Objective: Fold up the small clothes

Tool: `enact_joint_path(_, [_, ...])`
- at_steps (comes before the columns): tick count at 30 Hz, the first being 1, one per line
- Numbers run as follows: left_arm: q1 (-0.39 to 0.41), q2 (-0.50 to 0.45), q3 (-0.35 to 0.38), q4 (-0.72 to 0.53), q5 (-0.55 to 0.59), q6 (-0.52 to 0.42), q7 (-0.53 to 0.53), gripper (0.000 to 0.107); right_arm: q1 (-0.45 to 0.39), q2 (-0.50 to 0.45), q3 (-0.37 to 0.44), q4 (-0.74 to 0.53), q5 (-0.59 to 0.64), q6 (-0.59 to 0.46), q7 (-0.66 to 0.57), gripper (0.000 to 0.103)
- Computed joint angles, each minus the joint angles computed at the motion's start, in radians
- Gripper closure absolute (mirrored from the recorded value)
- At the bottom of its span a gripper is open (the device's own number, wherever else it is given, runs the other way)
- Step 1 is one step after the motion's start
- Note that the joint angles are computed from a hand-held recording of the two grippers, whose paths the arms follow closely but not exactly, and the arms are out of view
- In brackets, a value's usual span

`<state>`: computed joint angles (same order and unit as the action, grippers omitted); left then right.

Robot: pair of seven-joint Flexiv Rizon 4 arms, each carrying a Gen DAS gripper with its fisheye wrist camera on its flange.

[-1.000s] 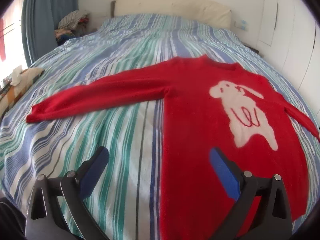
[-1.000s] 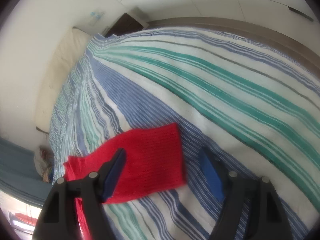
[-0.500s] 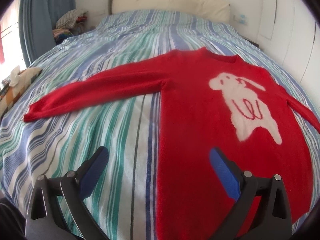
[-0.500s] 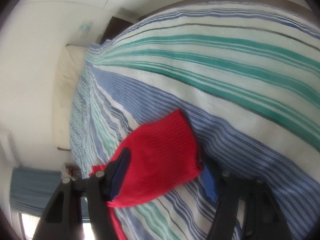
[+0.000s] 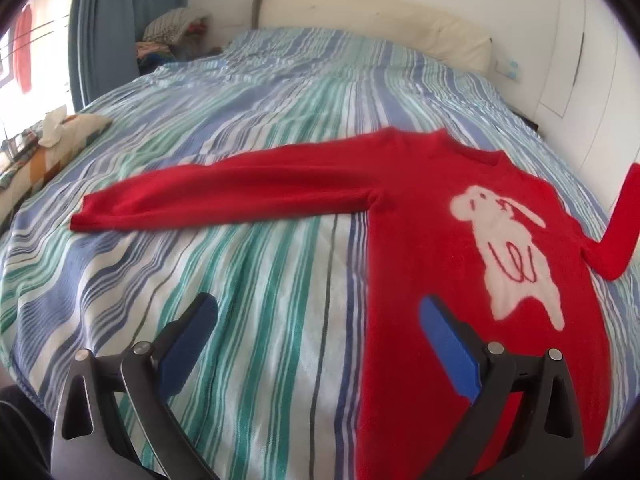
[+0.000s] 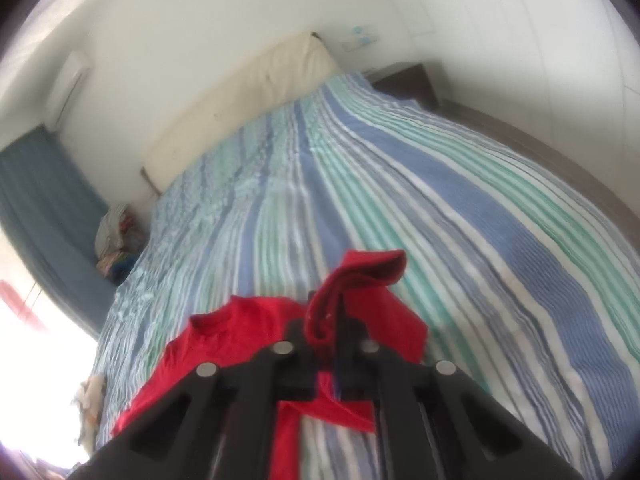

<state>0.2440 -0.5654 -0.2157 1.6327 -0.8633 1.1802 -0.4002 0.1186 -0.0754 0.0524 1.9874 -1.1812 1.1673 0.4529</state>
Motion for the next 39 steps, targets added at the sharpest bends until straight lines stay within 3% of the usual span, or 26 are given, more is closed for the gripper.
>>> enact_joint_path(3, [0.004, 0.000, -0.003, -0.001, -0.011, 0.005, 0.002, 0.006, 0.061, -0.176, -0.007, -0.227, 0.088, 0.065, -0.186, 0.099])
enact_joint_path(7, [0.004, -0.002, -0.002, -0.005, -0.015, 0.012, -0.001, 0.006, 0.133, -0.402, 0.020, -0.507, 0.273, 0.035, -0.460, 0.099])
enact_joint_path(14, [-0.006, -0.018, 0.018, -0.026, 0.028, -0.009, -0.045, 0.006, 0.189, -0.671, 0.100, -0.806, 0.502, -0.037, -0.782, 0.098])
enact_joint_path(15, [-0.006, -0.020, 0.019, -0.028, 0.034, -0.011, -0.050, 0.006, 0.175, -0.711, 0.151, -0.852, 0.556, -0.055, -0.865, 0.093])
enact_joint_path(17, [-0.003, -0.021, 0.016, -0.029, 0.041, -0.006, -0.052, 0.006, 0.135, -0.779, 0.279, -0.929, 0.678, -0.111, -1.025, 0.060])
enact_joint_path(18, [-0.001, -0.021, 0.013, -0.027, 0.040, 0.001, -0.049, 0.006, 0.124, -0.789, 0.307, -0.929, 0.718, -0.097, -1.058, 0.032])
enact_joint_path(21, [0.006, -0.018, 0.002, -0.024, 0.033, 0.012, -0.045, 0.006, 0.084, -0.751, 0.337, -0.821, 0.803, 0.084, -1.108, 0.029])
enact_joint_path(24, [0.008, -0.020, 0.006, -0.034, 0.042, -0.024, -0.064, 0.006, 0.088, -0.652, 0.250, -0.684, 0.849, 0.197, -1.056, 0.029])
enact_joint_path(26, [0.005, -0.020, 0.013, -0.037, 0.051, -0.043, -0.073, 0.006, 0.075, -0.586, 0.216, -0.602, 0.896, 0.186, -1.031, 0.029])
enact_joint_path(29, [-0.003, -0.017, 0.013, -0.026, 0.057, -0.023, -0.061, 0.006, -0.001, -0.533, 0.265, -0.495, 1.038, 0.168, -1.033, 0.029])
enact_joint_path(31, [-0.007, -0.017, 0.013, -0.019, 0.063, -0.003, -0.050, 0.006, 0.003, -0.487, 0.225, -0.405, 1.086, 0.109, -0.989, 0.030])
enact_joint_path(32, [-0.008, -0.016, 0.013, -0.015, 0.067, 0.006, -0.048, 0.006, 0.042, -0.455, 0.160, -0.355, 1.065, 0.056, -0.941, 0.032])
enact_joint_path(33, [-0.009, -0.017, 0.012, -0.013, 0.070, 0.011, -0.047, 0.006, 0.089, -0.423, 0.090, -0.297, 1.029, 0.050, -0.897, 0.047])
enact_joint_path(34, [-0.008, -0.018, 0.010, -0.012, 0.072, 0.015, -0.045, 0.006, 0.125, -0.398, 0.037, -0.247, 0.996, 0.077, -0.866, 0.056])
enact_joint_path(36, [-0.007, -0.020, 0.010, -0.013, 0.077, 0.016, -0.050, 0.006, 0.208, -0.337, -0.071, -0.172, 0.878, 0.077, -0.759, 0.051])
enact_joint_path(37, [-0.005, -0.020, 0.009, -0.014, 0.078, 0.013, -0.052, 0.006, 0.226, -0.314, -0.088, -0.151, 0.830, 0.090, -0.737, 0.051])
enact_joint_path(39, [0.001, -0.019, 0.001, -0.013, 0.072, 0.009, -0.050, 0.006, 0.211, -0.290, -0.043, -0.137, 0.825, 0.131, -0.792, 0.050])
